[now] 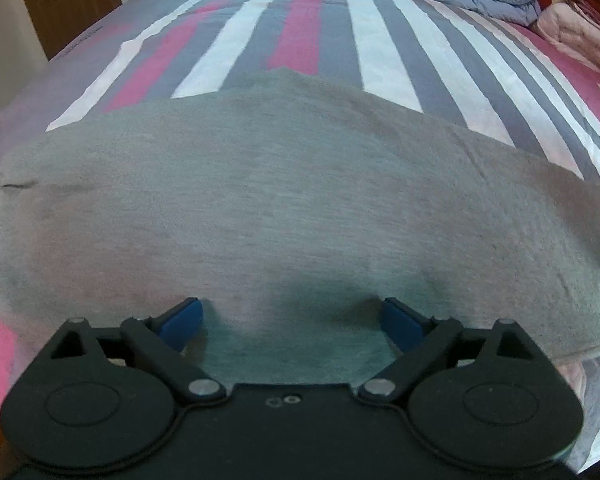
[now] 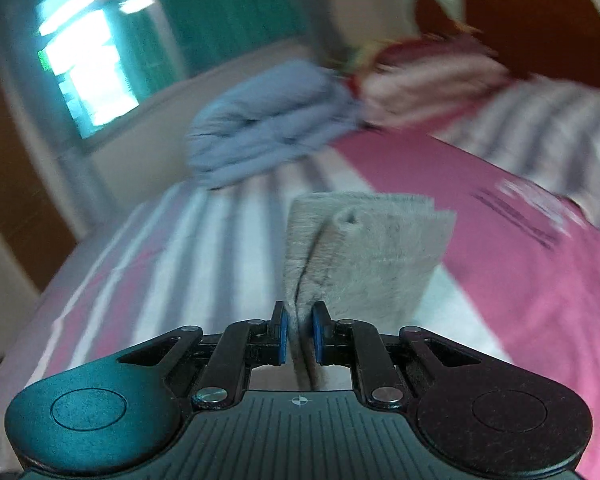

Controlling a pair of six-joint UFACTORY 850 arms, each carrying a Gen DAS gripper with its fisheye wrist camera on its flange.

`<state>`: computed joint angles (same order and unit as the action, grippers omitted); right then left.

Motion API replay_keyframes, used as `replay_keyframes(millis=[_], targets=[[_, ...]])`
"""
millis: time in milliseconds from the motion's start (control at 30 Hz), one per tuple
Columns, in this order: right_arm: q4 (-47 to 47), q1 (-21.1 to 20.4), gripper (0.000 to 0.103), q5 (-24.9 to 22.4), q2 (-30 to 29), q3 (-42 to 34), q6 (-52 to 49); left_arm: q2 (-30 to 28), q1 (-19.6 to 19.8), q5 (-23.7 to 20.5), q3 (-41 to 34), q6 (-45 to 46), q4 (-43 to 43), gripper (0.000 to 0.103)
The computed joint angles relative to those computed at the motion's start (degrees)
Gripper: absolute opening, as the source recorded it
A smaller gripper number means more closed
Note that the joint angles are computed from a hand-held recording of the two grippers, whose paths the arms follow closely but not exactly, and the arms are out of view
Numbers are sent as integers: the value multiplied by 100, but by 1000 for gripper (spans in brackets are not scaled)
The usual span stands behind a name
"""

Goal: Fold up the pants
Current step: 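Grasp the folded hem edge with the right tool and lift it, then lay the hem edge over the pants and open the right tool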

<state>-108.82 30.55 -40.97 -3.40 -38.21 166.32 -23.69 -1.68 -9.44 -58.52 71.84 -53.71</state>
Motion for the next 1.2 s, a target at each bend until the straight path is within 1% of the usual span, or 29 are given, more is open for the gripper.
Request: replay_keyframes(millis=[100, 200, 267, 367, 467, 533, 600, 633, 667, 700, 733, 800, 833, 867, 900, 967, 1000, 1067, 1100, 1133, 1167, 1200], targets=[[-315, 265, 13, 11, -388, -481, -251, 2, 157, -41, -63, 42, -100, 87], [-756, 470, 11, 157, -886, -999, -233, 6, 336, -70, -131, 0, -147, 87], [-1063, 574, 11, 356, -1236, -1336, -152, 7, 460, -67, -175, 115, -271, 87], [-1637, 691, 11, 820, -1818, -1880, 351, -6, 610, -18, -220, 277, -437, 87], [-1977, 858, 11, 1187, -2360, -2366, 575, -53, 708, 9, -269, 262, -418, 87], [-2007, 940, 11, 1393, -2721, -2647, 696, -95, 714, 46, -321, 111, -288, 87], [-1796, 945, 11, 1666, -3028, -2933, 508, -118, 717, -3, -377, -206, -36, 87], [-1497, 904, 11, 1940, -3163, -3086, 186, -131, 722, -53, -417, -399, 120, 87], [-1301, 818, 14, 2379, -3301, -3256, -44, -109, 764, -142, -423, -482, 194, 87], [-1341, 766, 15, 2614, -3320, -3274, -34, -112, 775, -260, -463, -650, 322, 87], [-1621, 718, 18, 2648, -3239, -3175, 216, -98, 801, -384, -478, -692, 348, 87], [-2333, 651, 42, 2648, -3009, -2962, 888, -118, 833, -770, -578, -975, 566, 88], [-2401, 675, 78, 2582, -2902, -2856, 974, -139, 842, -968, -627, -1056, 599, 88], [-2594, 683, 97, 2395, -2764, -2686, 1195, -160, 847, -1151, -676, -1149, 616, 88], [-2700, 699, 97, 2209, -2654, -2542, 1307, -175, 836, -1288, -714, -1290, 685, 88], [-2571, 693, 97, 2122, -2477, -2369, 1160, -227, 791, -1481, -799, -1673, 1022, 88], [-2220, 712, 97, 1871, -2396, -2235, 935, -264, 755, -1552, -852, -1869, 1236, 88], [-1254, 682, 97, 1610, -2361, -2167, 90, -289, 659, -1449, -870, -2193, 1589, 89], [-952, 656, 97, 1547, -2347, -2119, -135, -323, 593, -1400, -904, -2480, 1905, 89], [-832, 606, 97, 1528, -2319, -2049, -120, -374, 542, -1393, -957, -2767, 2216, 89], [-892, 569, 97, 1528, -2276, -1960, 135, -421, 486, -1384, -1007, -3107, 2518, 89], [-1178, 516, 97, 1509, -2239, -1856, 630, -462, 470, -1411, -1050, -3322, 2666, 89]])
